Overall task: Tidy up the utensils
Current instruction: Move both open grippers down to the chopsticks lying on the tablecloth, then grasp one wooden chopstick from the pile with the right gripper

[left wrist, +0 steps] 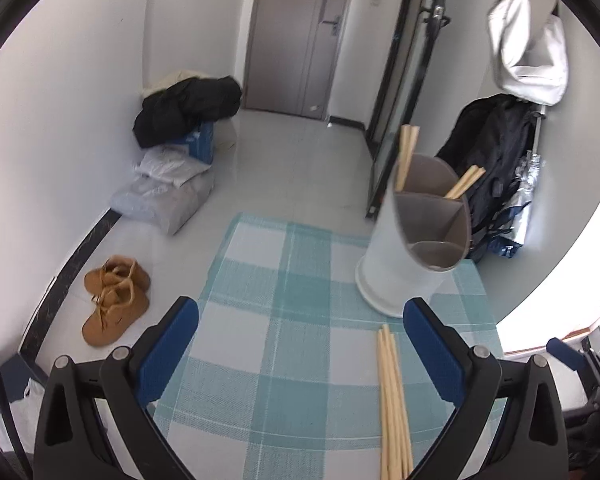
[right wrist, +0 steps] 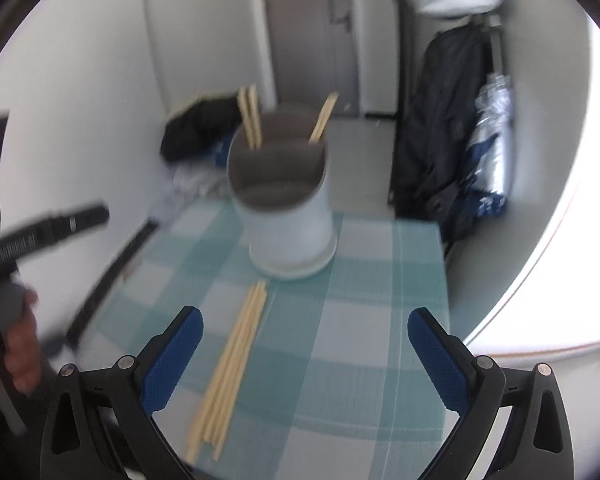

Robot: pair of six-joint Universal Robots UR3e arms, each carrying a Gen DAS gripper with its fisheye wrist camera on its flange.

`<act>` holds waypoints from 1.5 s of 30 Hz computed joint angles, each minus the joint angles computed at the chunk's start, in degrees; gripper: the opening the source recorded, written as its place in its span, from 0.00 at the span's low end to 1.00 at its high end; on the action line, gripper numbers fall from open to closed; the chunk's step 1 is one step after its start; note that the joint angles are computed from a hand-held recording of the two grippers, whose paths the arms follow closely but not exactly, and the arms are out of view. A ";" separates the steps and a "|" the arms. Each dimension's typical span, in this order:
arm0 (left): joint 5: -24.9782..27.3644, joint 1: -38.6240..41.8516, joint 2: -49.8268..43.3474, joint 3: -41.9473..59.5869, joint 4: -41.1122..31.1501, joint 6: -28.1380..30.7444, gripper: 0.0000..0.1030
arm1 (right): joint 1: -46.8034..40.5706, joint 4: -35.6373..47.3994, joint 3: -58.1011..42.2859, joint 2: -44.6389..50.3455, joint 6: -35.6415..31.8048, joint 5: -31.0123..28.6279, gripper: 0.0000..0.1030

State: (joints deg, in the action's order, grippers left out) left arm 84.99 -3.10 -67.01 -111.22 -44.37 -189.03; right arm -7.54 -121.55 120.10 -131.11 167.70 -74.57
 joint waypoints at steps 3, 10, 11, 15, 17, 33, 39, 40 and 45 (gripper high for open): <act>0.35 0.94 -1.48 0.32 -1.53 -0.48 0.97 | 5.93 -0.15 -2.12 8.18 -0.93 -4.84 0.98; 2.86 3.61 -4.56 1.96 -4.11 -0.12 0.97 | 16.07 -3.17 -7.57 25.54 1.94 -13.77 0.82; 2.90 4.56 -4.42 1.95 -4.56 0.06 0.97 | 16.24 -2.84 -8.25 26.73 1.96 -13.65 0.76; 1.39 8.52 -3.38 1.78 -5.53 -0.76 0.97 | 18.64 -1.23 -11.74 32.03 2.75 -15.08 0.76; 0.71 9.77 -2.92 1.95 -6.85 -1.24 0.97 | 19.20 -1.11 -12.47 33.44 2.64 -15.09 0.76; -6.22 14.65 -1.84 3.29 -12.30 0.06 0.97 | 20.62 7.11 -16.96 36.16 0.62 -15.26 0.46; -7.93 17.39 -0.17 2.56 -13.86 1.94 0.97 | 22.84 4.77 -20.64 40.36 -0.93 -16.99 0.42; -8.14 17.92 -0.03 2.30 -13.83 2.20 0.97 | 22.94 4.58 -21.93 41.69 -0.58 -17.00 0.42; -8.19 19.17 0.21 1.24 -14.12 3.10 0.97 | 23.80 0.96 -26.12 47.48 3.12 -16.52 0.35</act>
